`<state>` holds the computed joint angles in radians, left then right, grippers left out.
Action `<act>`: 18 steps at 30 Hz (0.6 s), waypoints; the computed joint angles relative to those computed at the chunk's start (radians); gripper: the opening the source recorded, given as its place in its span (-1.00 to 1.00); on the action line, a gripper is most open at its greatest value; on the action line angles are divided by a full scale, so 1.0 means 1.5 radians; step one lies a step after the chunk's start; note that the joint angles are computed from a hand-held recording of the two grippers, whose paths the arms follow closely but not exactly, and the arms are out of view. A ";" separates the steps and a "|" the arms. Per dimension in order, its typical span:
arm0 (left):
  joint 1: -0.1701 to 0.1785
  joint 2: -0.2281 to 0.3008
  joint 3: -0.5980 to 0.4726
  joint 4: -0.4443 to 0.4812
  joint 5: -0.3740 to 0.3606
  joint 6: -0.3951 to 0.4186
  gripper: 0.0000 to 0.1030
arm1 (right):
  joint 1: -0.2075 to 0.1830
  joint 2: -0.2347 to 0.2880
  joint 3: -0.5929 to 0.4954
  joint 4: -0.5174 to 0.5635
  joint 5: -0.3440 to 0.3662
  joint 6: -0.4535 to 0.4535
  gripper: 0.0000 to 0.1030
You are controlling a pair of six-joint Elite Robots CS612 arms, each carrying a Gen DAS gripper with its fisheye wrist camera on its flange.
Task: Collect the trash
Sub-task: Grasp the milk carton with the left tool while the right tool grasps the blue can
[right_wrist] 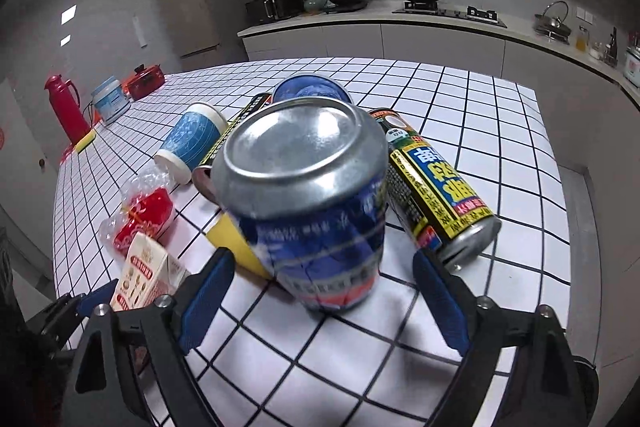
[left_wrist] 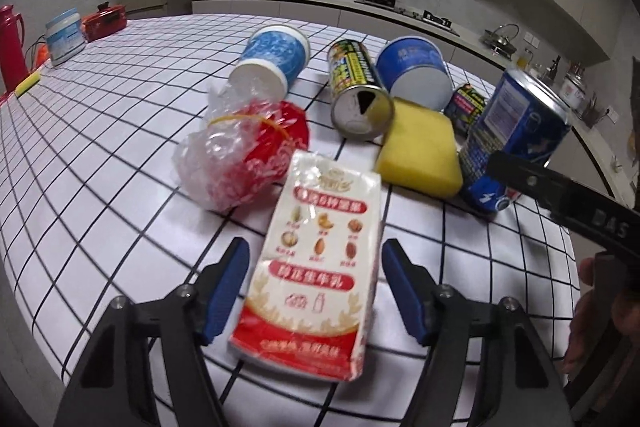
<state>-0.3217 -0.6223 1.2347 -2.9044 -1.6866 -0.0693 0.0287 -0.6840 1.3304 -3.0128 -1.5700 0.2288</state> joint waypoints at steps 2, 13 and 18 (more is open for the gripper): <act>0.001 0.003 -0.008 0.007 -0.011 0.004 0.19 | 0.000 0.004 -0.007 0.008 -0.003 0.004 0.37; 0.000 0.000 -0.002 -0.024 -0.043 0.023 0.11 | 0.000 -0.012 0.023 -0.028 -0.003 0.017 0.22; 0.000 -0.008 0.012 -0.033 -0.051 0.024 0.11 | -0.001 -0.032 0.055 -0.043 0.010 0.012 0.21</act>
